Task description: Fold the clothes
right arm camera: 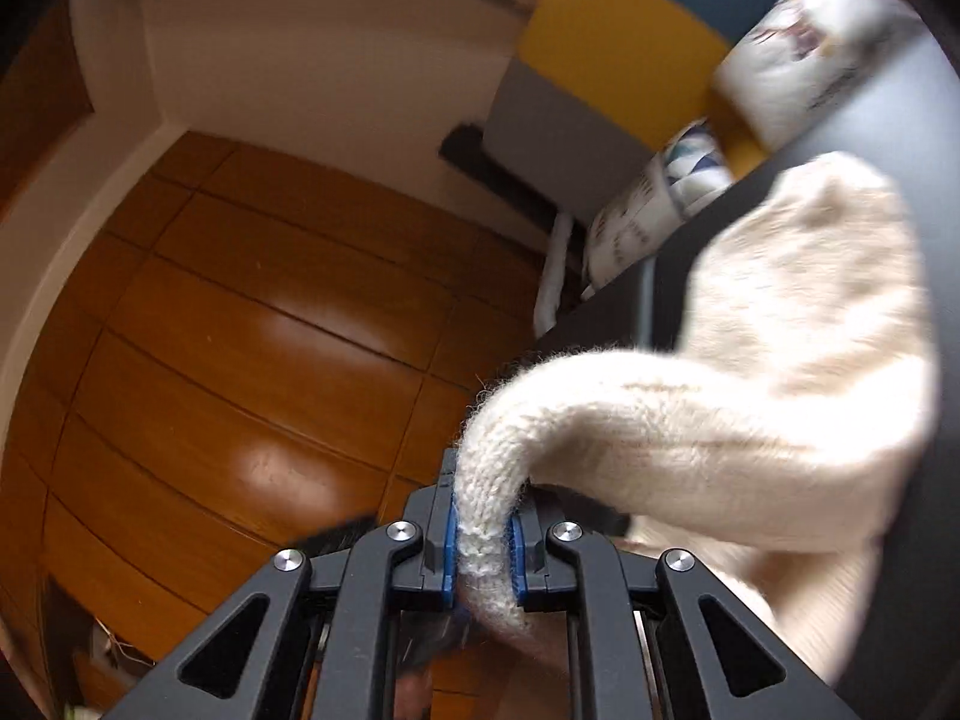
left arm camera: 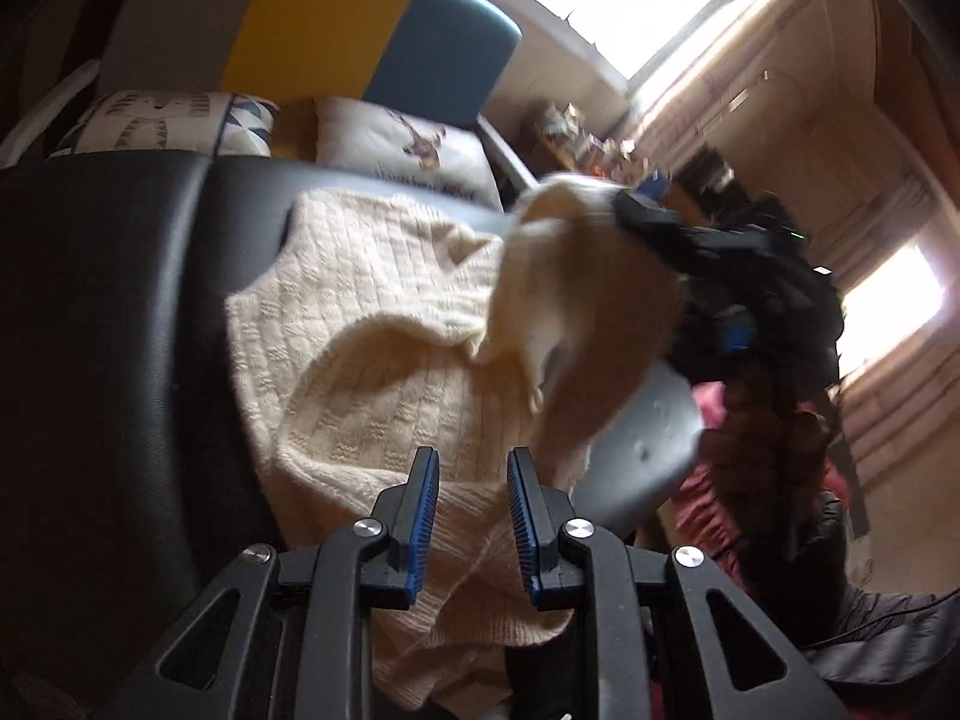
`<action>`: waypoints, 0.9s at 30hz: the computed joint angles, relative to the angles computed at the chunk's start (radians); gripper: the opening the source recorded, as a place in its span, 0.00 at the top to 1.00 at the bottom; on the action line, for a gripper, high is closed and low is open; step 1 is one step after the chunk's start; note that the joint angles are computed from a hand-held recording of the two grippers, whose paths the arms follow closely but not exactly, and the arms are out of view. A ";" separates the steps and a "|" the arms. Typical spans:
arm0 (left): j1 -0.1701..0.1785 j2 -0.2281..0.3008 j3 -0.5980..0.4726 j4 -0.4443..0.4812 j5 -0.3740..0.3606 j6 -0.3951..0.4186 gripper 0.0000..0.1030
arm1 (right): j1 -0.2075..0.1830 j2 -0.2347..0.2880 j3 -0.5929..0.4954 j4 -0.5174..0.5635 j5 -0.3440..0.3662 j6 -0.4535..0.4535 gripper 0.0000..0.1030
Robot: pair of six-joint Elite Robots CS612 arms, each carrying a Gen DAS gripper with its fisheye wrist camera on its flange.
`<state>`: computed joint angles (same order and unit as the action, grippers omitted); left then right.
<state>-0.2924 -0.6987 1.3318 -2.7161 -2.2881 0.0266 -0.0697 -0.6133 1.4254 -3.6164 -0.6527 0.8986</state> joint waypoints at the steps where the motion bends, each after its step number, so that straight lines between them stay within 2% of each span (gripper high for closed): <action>1: 0.006 0.001 0.006 -0.034 -0.002 -0.032 0.77 | 0.017 0.018 -0.049 0.076 0.023 -0.030 0.83; 2: 0.012 0.002 0.010 -0.062 0.000 -0.060 0.77 | 0.034 0.037 -0.100 0.156 0.046 -0.062 0.81; 3: 0.018 0.002 0.013 -0.083 0.006 -0.083 0.77 | 0.044 0.055 -0.135 0.230 0.075 -0.090 0.63; 4: 0.020 0.000 0.018 -0.097 0.024 -0.095 0.76 | 0.054 0.073 -0.171 0.310 0.103 -0.121 0.38; 5: 0.018 -0.005 0.023 -0.103 0.058 -0.095 0.76 | 0.065 0.092 -0.207 0.376 0.125 -0.143 0.30; 6: 0.016 -0.009 0.028 -0.109 0.092 -0.094 0.76 | 0.066 0.090 -0.201 0.400 0.109 -0.166 0.26; 8: 0.007 -0.013 0.025 -0.098 0.149 -0.071 0.76 | 0.062 0.089 -0.175 0.366 0.084 -0.147 0.26; 11: -0.018 -0.005 -0.001 -0.075 0.218 -0.009 0.75 | 0.034 0.063 -0.070 0.205 0.029 -0.053 0.26; 14: -0.061 0.009 -0.037 -0.057 0.321 0.089 0.75 | 0.002 0.002 0.079 0.117 -0.071 -0.044 0.18; 18: -0.109 0.051 -0.111 -0.014 0.388 0.223 0.74 | -0.030 -0.043 0.195 0.122 -0.155 -0.072 0.14; 20: -0.132 0.071 -0.143 0.004 0.429 0.305 0.74 | -0.040 -0.039 0.211 0.126 -0.162 -0.074 0.14; 22: -0.148 0.082 -0.167 0.042 0.437 0.386 0.74 | -0.046 -0.044 0.247 0.108 -0.160 -0.081 0.14; 27: -0.178 0.115 -0.236 0.164 0.446 0.554 0.70 | -0.028 -0.032 0.228 0.179 -0.163 -0.220 0.14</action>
<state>-0.4703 -0.5833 1.0955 -2.5525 -1.8419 0.5811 -0.0978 -0.6449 1.6534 -3.4377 -0.8156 0.6784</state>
